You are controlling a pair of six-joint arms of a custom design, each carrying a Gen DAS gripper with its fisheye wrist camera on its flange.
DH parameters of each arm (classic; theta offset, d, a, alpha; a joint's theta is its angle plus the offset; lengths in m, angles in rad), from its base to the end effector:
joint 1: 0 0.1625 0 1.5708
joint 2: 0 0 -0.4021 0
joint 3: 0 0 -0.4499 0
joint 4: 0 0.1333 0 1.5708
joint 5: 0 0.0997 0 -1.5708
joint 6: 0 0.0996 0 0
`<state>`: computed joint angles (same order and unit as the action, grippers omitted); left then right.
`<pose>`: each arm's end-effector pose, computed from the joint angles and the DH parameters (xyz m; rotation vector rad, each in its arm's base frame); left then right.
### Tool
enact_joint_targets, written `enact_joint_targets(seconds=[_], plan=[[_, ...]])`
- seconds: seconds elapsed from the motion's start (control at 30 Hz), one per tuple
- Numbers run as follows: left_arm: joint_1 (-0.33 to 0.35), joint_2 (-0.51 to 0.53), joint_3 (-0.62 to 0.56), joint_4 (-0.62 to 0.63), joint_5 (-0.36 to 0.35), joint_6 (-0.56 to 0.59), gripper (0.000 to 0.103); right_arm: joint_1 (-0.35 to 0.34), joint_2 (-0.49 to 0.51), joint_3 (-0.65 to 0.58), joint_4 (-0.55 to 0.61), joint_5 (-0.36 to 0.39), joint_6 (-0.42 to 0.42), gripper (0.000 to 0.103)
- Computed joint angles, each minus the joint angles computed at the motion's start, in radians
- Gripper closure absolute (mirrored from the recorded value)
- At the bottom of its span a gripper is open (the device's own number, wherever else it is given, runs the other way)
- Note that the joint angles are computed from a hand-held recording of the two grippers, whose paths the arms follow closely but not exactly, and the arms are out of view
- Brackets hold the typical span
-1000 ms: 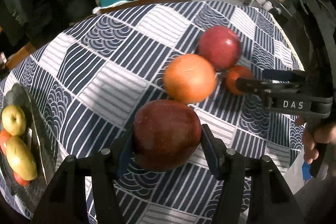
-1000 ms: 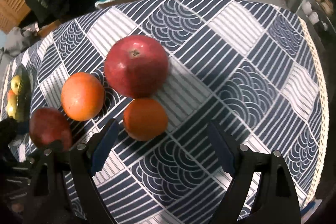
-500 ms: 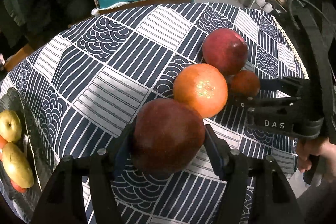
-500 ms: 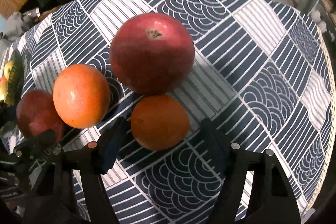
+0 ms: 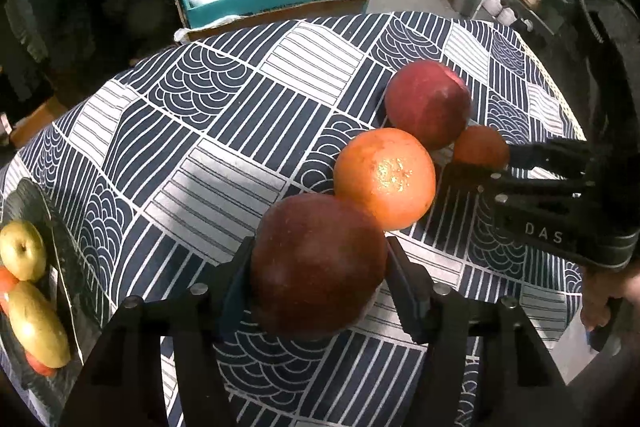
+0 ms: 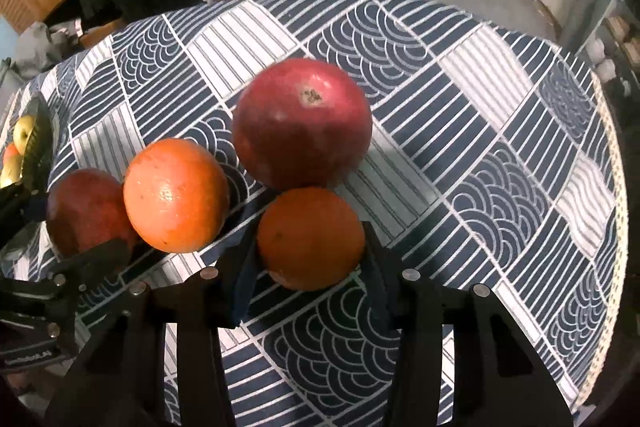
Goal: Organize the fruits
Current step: 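Carry the red apple with the left tool while the right tool carries the tangerine to the bowl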
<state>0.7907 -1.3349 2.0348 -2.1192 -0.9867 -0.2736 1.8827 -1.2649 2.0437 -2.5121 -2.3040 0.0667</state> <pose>-0.2348 -0.5050 0.1665 0.6964 2.4583 -0.2186 0.2327 -0.5046 0.1730 0.2214 -2.4169 0.3693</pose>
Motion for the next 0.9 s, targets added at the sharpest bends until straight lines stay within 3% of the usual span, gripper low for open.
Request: enact_joint_targets(seconds=[0.9], plan=[[-0.06,-0.152,-0.001,0.056,0.06,-0.058,0.04,0.161,-0.03,-0.056,-0.031,-0.051,-0.005,0.057]])
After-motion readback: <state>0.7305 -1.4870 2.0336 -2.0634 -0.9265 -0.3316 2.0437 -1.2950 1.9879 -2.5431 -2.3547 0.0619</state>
